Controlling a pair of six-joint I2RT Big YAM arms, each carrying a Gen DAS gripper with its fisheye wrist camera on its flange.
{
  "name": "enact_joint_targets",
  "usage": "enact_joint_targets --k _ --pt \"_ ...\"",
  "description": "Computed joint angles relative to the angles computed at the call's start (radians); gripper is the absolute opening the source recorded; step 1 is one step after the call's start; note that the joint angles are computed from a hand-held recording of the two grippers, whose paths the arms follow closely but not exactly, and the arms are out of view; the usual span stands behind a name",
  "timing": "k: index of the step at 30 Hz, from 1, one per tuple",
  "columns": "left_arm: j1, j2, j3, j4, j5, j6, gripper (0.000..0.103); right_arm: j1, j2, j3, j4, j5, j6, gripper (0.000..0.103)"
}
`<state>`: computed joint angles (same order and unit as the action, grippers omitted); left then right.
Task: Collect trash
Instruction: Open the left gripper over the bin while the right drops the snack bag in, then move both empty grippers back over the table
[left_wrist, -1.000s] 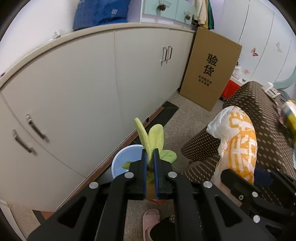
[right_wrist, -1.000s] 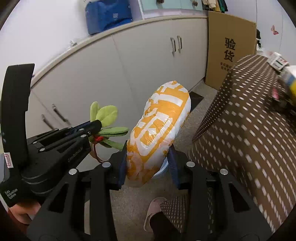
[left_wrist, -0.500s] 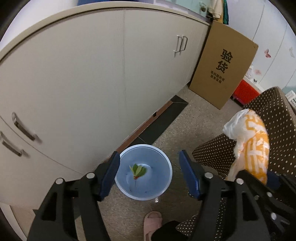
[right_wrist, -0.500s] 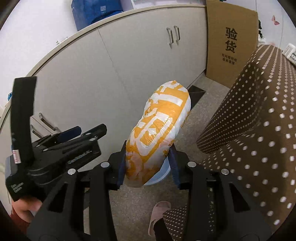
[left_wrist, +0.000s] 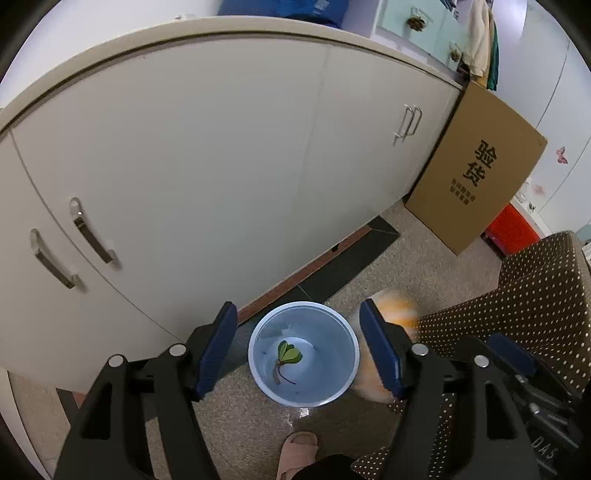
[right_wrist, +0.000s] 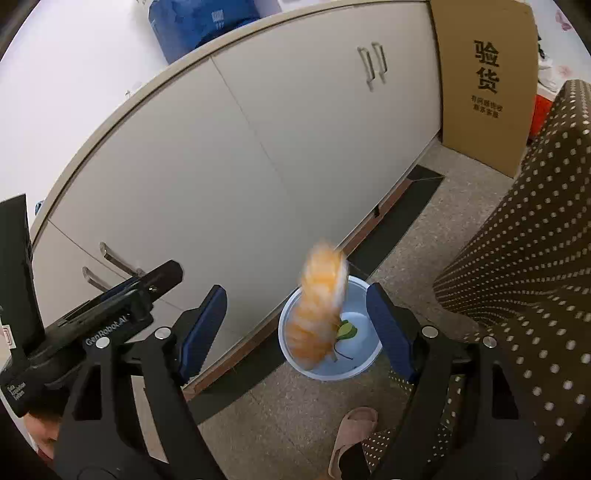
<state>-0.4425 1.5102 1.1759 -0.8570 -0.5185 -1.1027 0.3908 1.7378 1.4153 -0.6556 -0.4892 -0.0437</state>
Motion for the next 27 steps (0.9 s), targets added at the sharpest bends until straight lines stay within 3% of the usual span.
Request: enact_joint_targets --k 6,11,21,27 --pt "-0.05 -0.027 0.032 -0.01 -0.035 0.019 0.067 -0.008 -0.125 -0.085 0.067 0.103 -0.028 0.077" --pt "-0.128 -0.045 0.092 -0.029 -0.096 0.039 0.068 -0.041 -0.255 -0.162 0.12 0.141 -0.034 0.078" --pt "-0.299 0.05 0.324 -0.09 -0.229 0.103 0.07 -0.225 -0.468 -0.283 0.15 0.082 -0.032 0.079" --pt "-0.378 0.13 0.455 -0.12 -0.258 0.141 0.072 -0.376 -0.55 -0.332 0.139 0.015 -0.041 0.079"
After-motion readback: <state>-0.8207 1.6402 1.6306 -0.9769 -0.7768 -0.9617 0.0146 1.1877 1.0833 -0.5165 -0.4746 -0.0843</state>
